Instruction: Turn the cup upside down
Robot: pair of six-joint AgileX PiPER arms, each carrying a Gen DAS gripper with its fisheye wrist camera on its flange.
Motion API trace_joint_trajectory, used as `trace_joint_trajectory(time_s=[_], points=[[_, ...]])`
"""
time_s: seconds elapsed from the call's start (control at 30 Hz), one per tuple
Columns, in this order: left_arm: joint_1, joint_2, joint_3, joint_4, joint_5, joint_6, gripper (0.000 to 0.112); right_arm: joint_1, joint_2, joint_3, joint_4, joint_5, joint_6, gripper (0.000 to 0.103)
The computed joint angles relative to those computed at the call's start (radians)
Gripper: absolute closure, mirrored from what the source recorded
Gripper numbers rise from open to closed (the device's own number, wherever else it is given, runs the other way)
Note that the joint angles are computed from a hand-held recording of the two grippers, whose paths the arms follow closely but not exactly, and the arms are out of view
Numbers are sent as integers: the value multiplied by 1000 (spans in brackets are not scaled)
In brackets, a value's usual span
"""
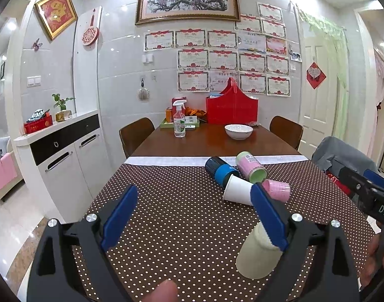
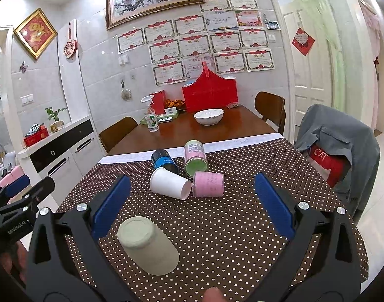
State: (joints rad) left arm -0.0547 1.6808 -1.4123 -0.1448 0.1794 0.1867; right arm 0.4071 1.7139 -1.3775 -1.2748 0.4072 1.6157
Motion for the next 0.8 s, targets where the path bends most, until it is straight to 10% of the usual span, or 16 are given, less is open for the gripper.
trace_joint_trajectory(time_s=[0.43,0.8], points=[[48,9,29,-23,-9,23,22,-31,-2,55,167,-103,-205,6],[32,-27,73,403,-58,-401,22,49,43,-3,98,-21,-150,6]])
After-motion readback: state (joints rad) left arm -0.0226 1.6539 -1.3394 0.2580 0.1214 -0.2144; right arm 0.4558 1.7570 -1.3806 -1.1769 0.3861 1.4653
